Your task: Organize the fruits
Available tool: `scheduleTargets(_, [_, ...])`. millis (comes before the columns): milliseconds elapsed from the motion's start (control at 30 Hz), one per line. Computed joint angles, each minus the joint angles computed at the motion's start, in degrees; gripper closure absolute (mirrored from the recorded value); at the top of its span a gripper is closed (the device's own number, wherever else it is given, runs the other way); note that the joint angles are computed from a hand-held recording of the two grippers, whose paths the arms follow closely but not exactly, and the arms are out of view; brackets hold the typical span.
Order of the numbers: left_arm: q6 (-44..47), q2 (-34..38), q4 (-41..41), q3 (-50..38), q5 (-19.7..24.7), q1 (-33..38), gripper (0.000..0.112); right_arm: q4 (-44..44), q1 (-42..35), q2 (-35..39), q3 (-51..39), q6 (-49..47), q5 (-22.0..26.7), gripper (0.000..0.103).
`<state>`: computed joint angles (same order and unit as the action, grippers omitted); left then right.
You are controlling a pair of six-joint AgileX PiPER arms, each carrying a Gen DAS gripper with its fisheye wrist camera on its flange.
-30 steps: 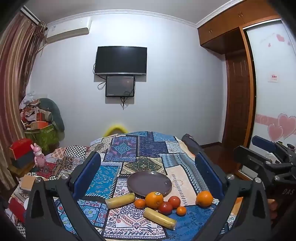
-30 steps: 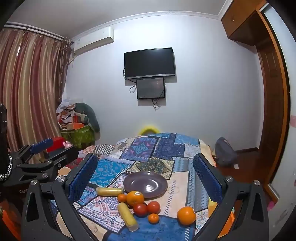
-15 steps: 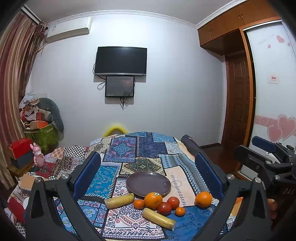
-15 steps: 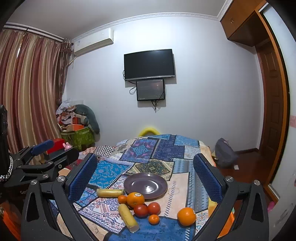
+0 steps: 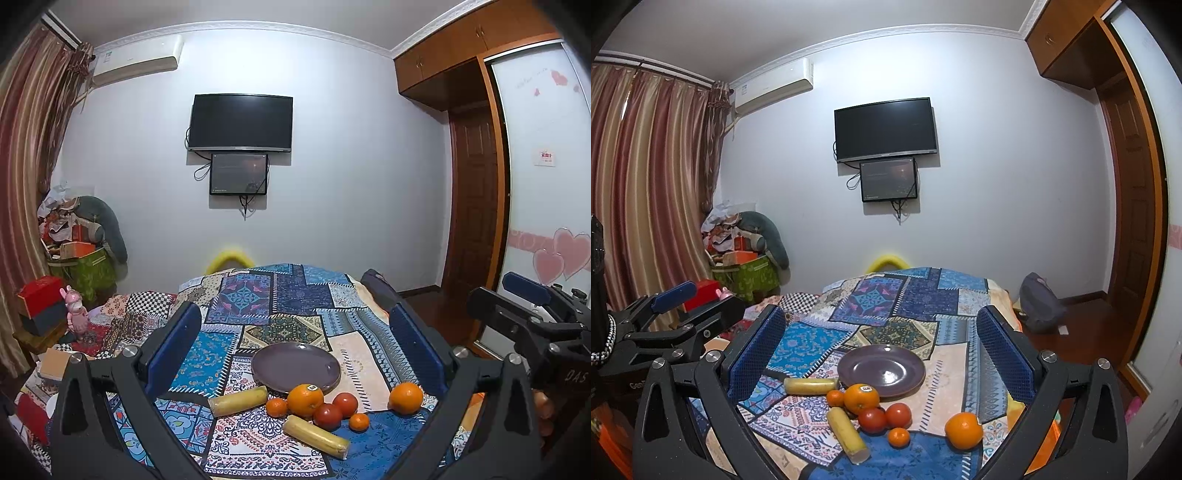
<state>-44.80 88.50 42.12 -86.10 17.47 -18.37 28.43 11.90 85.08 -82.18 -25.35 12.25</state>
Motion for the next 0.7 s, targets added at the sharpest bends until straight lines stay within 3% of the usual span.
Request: scheduleTargets(700, [2.2, 0.2, -2.1, -2.0, 1.3, -0.3, 0.009, 1.9, -0.2, 0.2, 0.4, -2.1, -0.5, 0.0])
